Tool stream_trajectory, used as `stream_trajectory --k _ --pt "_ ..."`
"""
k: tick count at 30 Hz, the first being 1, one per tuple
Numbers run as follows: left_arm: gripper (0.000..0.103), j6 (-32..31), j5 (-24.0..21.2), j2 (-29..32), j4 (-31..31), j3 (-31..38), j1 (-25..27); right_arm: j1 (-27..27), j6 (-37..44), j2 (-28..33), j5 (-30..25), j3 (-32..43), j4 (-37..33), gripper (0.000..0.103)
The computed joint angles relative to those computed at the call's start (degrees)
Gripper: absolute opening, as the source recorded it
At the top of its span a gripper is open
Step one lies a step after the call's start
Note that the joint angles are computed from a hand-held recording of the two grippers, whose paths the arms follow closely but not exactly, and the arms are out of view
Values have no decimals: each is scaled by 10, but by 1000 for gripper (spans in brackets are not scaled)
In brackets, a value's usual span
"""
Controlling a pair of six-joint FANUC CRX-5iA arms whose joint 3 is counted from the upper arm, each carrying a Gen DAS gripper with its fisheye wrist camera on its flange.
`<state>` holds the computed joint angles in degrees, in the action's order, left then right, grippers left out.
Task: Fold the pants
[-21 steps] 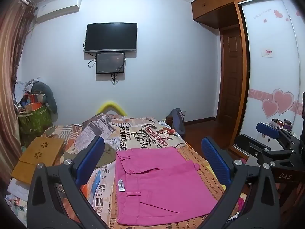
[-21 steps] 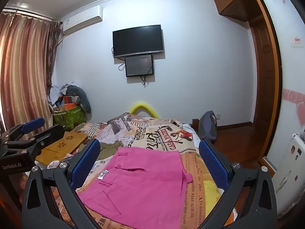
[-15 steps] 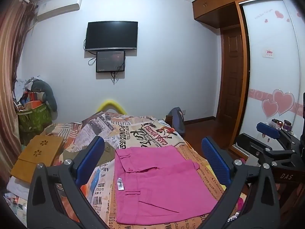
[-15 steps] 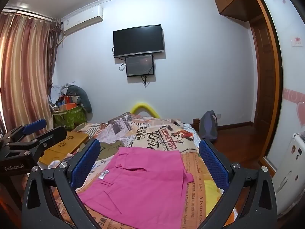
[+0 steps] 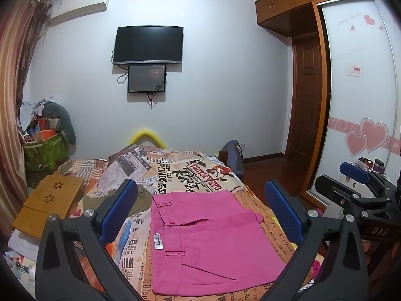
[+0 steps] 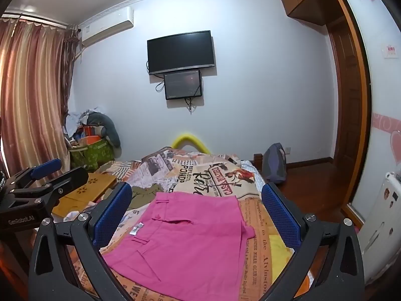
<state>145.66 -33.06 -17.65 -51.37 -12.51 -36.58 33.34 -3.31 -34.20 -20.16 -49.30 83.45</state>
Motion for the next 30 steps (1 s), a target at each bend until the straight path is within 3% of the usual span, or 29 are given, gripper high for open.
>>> stream_trajectory --k 30 --pt "103 -8 7 0 13 0 7 -1 9 5 0 4 -10 103"
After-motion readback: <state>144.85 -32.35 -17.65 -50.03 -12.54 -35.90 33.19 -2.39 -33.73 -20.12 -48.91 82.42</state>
